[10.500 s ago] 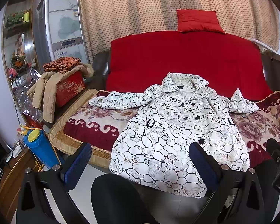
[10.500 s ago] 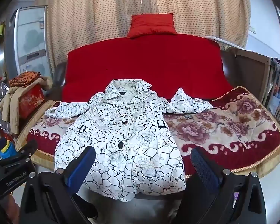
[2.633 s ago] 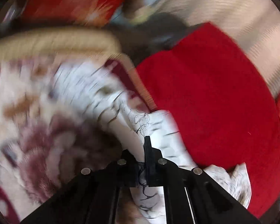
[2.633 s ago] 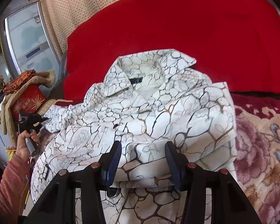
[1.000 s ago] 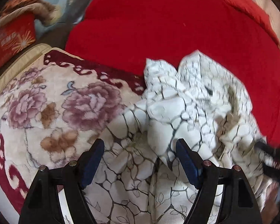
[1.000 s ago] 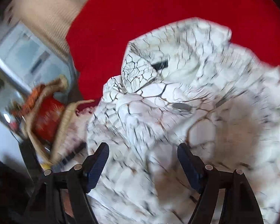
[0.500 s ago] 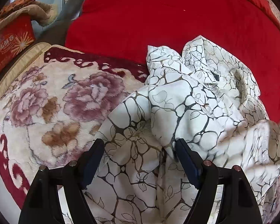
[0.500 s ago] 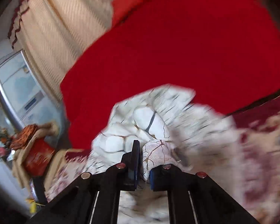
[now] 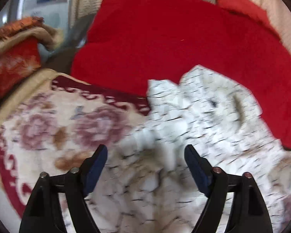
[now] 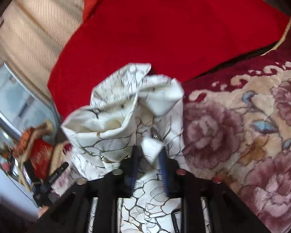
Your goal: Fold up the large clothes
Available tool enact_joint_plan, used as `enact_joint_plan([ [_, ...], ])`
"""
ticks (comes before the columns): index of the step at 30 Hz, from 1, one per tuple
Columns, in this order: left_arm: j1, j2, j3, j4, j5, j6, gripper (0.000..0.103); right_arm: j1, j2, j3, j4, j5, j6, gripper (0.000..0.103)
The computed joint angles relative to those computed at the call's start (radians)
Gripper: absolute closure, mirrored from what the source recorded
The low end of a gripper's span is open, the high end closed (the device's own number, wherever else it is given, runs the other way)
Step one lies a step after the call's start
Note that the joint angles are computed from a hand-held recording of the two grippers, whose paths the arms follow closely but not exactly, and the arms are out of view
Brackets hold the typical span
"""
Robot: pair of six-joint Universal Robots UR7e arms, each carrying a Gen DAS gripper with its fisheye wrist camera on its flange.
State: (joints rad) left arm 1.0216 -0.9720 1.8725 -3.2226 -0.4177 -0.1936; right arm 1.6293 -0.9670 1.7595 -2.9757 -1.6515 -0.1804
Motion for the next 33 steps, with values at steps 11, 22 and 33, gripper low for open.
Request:
enact_joint_plan([
  [11, 0.105, -0.026, -0.056, 0.156, -0.422, -0.293, 0.023, -0.057, -0.040, 0.017, -0.093, 0.219, 0.121, 0.016],
  [22, 0.157, -0.016, -0.082, 0.124, -0.613, -0.360, 0.084, -0.059, 0.061, -0.152, 0.162, 0.190, 0.225, 0.020],
  [33, 0.147, -0.031, -0.043, -0.068, -0.635, -0.331, 0.099, -0.032, 0.076, -0.158, 0.120, 0.055, 0.114, 0.088],
])
